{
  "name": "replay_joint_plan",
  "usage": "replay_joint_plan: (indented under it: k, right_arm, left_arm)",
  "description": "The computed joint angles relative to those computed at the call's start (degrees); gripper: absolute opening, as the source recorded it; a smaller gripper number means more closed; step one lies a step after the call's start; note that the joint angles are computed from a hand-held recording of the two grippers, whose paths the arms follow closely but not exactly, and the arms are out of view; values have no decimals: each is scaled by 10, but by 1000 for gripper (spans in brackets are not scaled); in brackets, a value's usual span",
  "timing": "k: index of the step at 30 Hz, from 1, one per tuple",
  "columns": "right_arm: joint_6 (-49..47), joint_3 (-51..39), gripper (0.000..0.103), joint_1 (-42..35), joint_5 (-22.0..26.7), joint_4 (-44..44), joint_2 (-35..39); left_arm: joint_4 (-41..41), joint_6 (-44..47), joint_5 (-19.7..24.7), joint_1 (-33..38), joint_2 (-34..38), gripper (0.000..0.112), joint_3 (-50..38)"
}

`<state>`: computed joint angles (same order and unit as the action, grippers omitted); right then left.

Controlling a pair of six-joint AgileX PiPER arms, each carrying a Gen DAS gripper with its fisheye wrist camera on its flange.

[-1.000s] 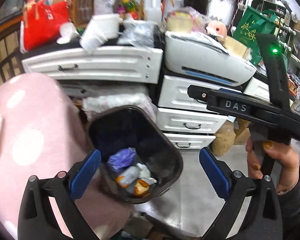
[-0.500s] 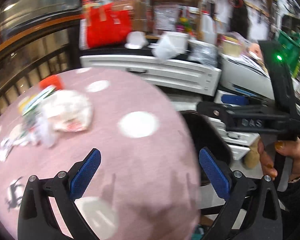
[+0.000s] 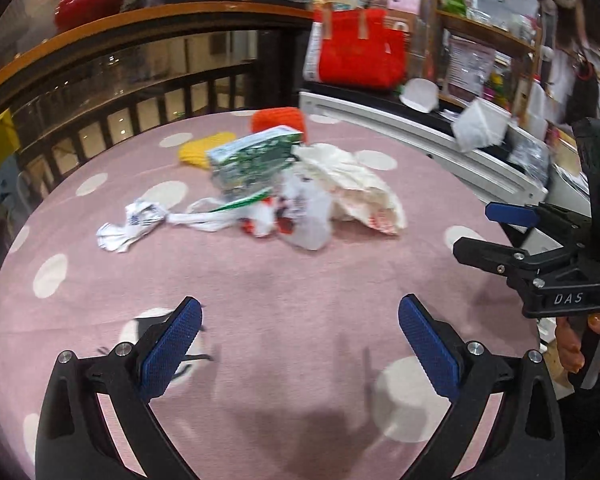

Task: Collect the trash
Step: 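Move both grippers back over the table toward the remaining trash, then grasp the white plastic bag with the right gripper while the left gripper grasps the clear wrapper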

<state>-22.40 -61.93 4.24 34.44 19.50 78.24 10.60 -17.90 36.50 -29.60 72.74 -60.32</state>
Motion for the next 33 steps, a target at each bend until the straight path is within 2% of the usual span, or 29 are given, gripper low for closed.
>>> replay_joint_plan:
  k: [4, 10, 14, 15, 16, 17, 18, 21, 23, 24, 27, 31, 33]
  right_arm:
    - [55, -55, 92, 60, -13, -86, 60]
    - [197, -108, 91, 111, -38, -291, 137]
    - [218, -123, 72, 113, -36, -332, 159]
    - [228, -125, 62, 114, -34, -346, 164]
    - [236, -131, 57, 115, -31, -356, 170]
    - [247, -132, 44, 114, -30, -365, 173]
    - [240, -133, 30, 109, -30, -353, 174]
    - [213, -128, 21, 86, -38, -306, 164]
    - [200, -122, 20, 74, -46, -281, 152]
    - [197, -118, 15, 69, -48, -274, 145]
    - [191, -112, 14, 53, -53, -253, 125]
    - [175, -98, 13, 28, -55, -220, 97]
    - [166, -87, 13, 19, -55, -207, 83]
  left_arm:
    - [-41, 44, -1, 46, -8, 97, 7]
    - [-65, 80, -2, 75, -2, 97, 7]
    - [-79, 110, -6, 87, 16, 97, -7]
    - [-85, 118, -6, 90, 21, 97, -11]
    - [-99, 133, -5, 95, 28, 97, -18]
    - [-111, 145, -5, 99, 33, 97, -23]
    - [-122, 156, -4, 103, 39, 97, -30]
    - [-147, 177, -4, 112, 56, 97, -49]
    - [-150, 176, -2, 112, 68, 97, -63]
    - [-160, 182, -1, 112, 72, 97, -68]
    - [-199, 211, -3, 108, 81, 97, -79]
    - [-140, 155, -17, 72, 99, 96, -91]
    - [-144, 158, -15, 74, 114, 90, -107]
